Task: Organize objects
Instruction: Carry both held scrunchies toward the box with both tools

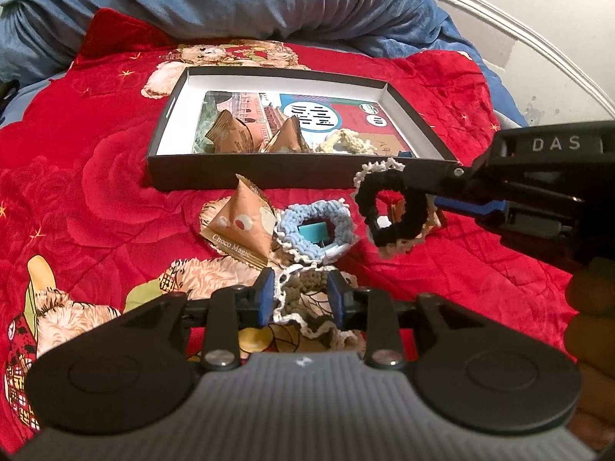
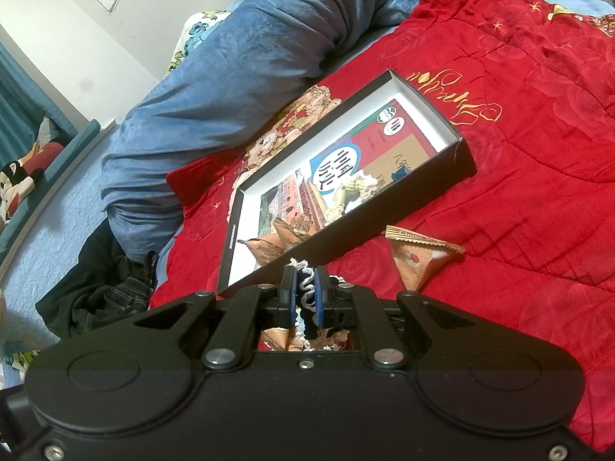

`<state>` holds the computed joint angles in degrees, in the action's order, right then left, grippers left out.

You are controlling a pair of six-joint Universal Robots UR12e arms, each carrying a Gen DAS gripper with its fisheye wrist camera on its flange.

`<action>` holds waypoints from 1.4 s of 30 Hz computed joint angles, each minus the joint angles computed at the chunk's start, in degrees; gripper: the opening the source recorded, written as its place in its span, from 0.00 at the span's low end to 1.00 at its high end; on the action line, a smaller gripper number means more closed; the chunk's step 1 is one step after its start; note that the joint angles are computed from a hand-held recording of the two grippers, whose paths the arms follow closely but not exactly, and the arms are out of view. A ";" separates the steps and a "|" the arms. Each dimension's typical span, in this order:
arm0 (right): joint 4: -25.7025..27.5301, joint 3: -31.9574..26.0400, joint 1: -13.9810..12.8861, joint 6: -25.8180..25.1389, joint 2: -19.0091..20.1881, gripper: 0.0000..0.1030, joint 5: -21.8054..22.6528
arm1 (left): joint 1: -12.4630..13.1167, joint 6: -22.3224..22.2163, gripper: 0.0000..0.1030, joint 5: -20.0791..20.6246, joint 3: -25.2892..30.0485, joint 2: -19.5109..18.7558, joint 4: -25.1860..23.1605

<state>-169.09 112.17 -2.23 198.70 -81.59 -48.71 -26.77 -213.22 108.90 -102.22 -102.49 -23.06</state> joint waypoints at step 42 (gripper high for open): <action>-0.94 0.26 -0.48 1.54 -0.04 0.10 0.39 | 0.22 -0.11 0.48 -0.57 0.44 -0.09 -2.13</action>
